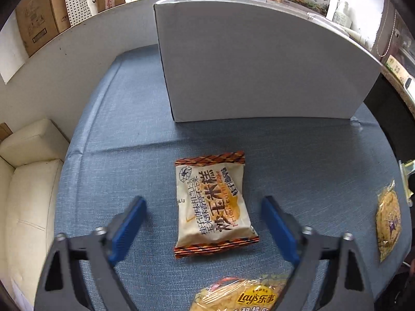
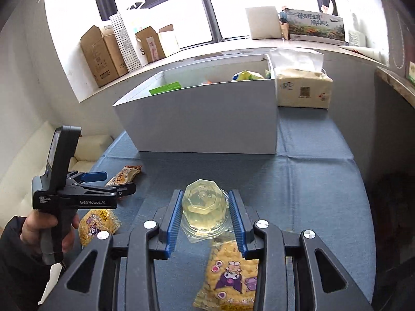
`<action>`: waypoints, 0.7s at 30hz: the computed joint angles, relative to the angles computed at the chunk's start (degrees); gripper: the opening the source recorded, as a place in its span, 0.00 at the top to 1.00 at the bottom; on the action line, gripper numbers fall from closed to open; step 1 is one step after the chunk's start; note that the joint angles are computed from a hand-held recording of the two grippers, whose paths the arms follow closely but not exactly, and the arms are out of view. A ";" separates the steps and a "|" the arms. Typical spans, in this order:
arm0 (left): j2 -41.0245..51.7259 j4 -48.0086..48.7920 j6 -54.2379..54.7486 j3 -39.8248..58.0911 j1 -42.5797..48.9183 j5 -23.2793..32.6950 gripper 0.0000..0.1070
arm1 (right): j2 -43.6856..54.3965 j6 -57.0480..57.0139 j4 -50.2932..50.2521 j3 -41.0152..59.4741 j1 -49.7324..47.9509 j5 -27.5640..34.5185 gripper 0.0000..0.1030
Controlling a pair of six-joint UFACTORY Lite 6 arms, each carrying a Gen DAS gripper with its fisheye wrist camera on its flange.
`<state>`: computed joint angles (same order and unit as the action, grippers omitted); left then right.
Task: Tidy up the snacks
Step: 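Grasp another jelly cup with the right gripper while the left grasps the rice cracker pack, then lower the jelly cup and rice cracker pack into the white box, open both grippers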
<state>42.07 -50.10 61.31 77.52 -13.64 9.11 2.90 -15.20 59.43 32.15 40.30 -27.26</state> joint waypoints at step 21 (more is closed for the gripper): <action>-24.51 -15.53 14.89 -8.39 3.45 16.74 0.52 | -2.09 0.61 -4.03 1.61 -2.41 2.45 0.62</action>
<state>17.56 -65.63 76.20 69.14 -10.19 25.85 0.81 -14.58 55.40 33.77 37.89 -24.82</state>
